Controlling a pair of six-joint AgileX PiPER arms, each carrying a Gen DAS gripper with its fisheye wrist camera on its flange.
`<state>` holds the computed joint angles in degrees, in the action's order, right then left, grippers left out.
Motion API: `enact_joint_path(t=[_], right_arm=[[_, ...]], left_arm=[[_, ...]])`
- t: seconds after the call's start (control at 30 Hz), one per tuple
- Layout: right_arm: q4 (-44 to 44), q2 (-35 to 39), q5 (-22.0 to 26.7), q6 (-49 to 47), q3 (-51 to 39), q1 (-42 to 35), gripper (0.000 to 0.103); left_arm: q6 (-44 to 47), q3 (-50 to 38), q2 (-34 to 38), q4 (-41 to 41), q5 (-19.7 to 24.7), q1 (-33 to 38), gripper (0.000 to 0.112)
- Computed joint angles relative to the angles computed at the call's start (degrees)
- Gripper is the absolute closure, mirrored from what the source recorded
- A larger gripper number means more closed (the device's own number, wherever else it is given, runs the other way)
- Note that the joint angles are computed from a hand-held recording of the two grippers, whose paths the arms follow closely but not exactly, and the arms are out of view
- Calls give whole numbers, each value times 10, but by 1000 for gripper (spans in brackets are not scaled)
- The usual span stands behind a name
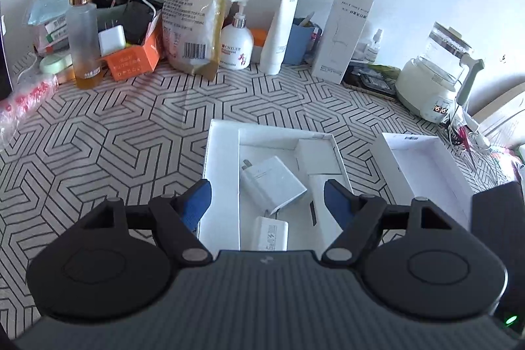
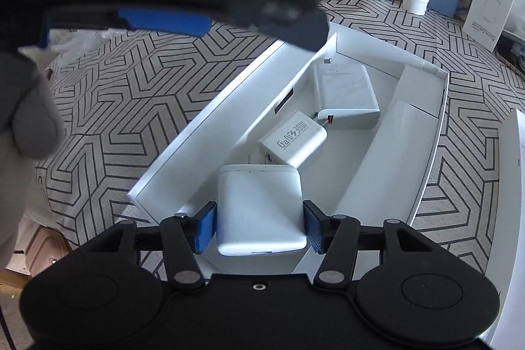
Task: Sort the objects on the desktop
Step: 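Carry the cube charger into the tray box and open the right gripper, then move both grippers to the walls of the large empty white box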
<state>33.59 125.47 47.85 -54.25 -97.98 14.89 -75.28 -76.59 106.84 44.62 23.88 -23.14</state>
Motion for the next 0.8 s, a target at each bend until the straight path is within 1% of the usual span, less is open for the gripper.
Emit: enact_joint_path(t=[0.1,0.27,0.33,0.4,0.43,0.47,0.5,0.53,0.6,0.63,0.73,0.8], right_arm=[[38,-1,21,-22,-1,-22,43],[66,-12,38,-36,7,-42,42],[93,-36,21,-68,37,-57,42],[137,-68,-9,-126,83,-84,42],[180,-84,-21,-175,112,-108,40],[234,-98,-25,-221,142,-140,37],[285,-108,-22,-260,165,-173,36],[327,-111,-15,-276,179,-209,35],[379,-106,-8,-292,190,-264,35],[403,-107,-26,-305,201,-273,35],[446,-113,-108,-337,228,-286,35],[425,-105,-107,-323,216,-322,35]], left_arm=[[13,-9,9,-22,4,4,37],[10,-28,21,-17,18,-6,37],[20,-32,23,-20,20,-13,37],[23,-34,27,-12,21,-20,37],[24,-37,31,-3,23,-24,35],[30,-43,38,-1,32,-30,35],[37,-58,48,-5,53,-36,35],[37,-71,57,-8,70,-44,35],[61,-88,66,-27,67,-52,35],[74,-97,69,-37,63,-56,35],[118,-138,89,-67,62,-73,35],[166,-182,113,-105,68,-83,35]])
